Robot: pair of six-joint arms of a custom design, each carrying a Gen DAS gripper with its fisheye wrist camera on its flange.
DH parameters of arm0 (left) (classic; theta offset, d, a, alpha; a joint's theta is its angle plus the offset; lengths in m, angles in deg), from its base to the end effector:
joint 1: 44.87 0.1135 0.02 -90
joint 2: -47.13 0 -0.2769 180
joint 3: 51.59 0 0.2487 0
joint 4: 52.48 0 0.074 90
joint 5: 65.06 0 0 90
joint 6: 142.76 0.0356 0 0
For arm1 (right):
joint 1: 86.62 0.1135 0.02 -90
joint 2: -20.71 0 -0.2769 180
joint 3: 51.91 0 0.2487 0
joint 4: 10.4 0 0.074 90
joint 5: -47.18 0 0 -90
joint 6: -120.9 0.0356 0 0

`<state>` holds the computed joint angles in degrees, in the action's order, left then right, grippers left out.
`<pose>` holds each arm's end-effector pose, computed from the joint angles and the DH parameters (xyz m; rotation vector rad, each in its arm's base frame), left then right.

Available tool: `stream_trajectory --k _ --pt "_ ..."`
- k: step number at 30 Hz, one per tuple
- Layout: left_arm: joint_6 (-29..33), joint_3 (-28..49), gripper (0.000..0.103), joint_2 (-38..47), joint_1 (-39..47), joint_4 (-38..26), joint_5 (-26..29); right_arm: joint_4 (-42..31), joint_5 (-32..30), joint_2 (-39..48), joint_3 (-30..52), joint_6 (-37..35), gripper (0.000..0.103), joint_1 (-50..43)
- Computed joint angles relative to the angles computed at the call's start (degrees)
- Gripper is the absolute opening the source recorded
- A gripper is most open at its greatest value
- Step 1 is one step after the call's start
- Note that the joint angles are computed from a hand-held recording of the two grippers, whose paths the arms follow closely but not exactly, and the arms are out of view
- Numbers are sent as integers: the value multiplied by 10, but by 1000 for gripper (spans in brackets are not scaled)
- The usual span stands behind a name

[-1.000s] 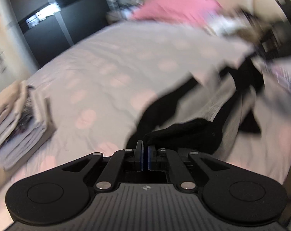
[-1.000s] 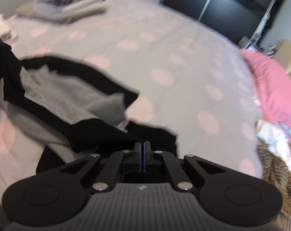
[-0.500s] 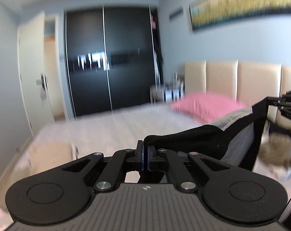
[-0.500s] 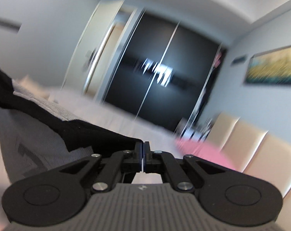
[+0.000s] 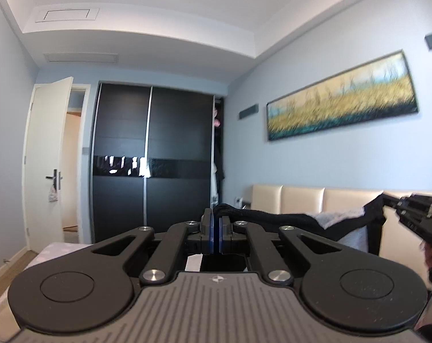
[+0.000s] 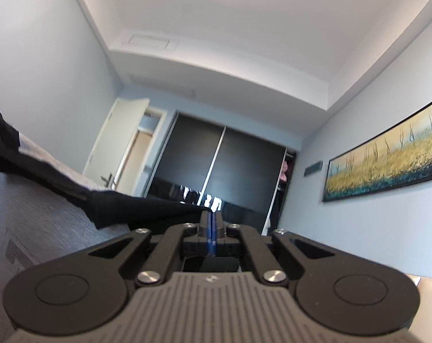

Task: Fold clothes
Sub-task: 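Raise the held garment high with both tools, stretching it between them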

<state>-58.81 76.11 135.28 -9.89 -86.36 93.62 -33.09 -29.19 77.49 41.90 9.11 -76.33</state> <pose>0.2561 0.1387 0.5572 0.4418 1.4902 -0.4786 0.1708 0.0225 0.5218 -0.1694 1.3241 -0.3271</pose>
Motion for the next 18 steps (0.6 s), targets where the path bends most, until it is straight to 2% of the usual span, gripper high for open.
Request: stream_trajectory --k 2,5,6,9,11,14,17,18 --pt "-29 4 2 2 13 20 19 -5 -5 -11 6 6 1 2" --pt "-47 47 1 27 29 -20 54 27 8 -19 -6 6 1 13" --pt "-36 72 1 41 29 -57 60 30 10 -15 -7 11 1 16" --pt "54 160 1 97 7 -199 29 27 14 -3 -7 23 1 25" --pt "131 207 1 135 -19 -300 -17 11 13 12 -3 33 1 26" --pt "227 262 1 203 -62 -412 -99 -25 -1 56 4 58 1 10" --pt "260 268 1 267 -117 -442 -205 -60 -22 124 4 63 1 -11" --pt "261 262 1 288 -132 -435 -239 -68 -27 152 6 64 1 -16"
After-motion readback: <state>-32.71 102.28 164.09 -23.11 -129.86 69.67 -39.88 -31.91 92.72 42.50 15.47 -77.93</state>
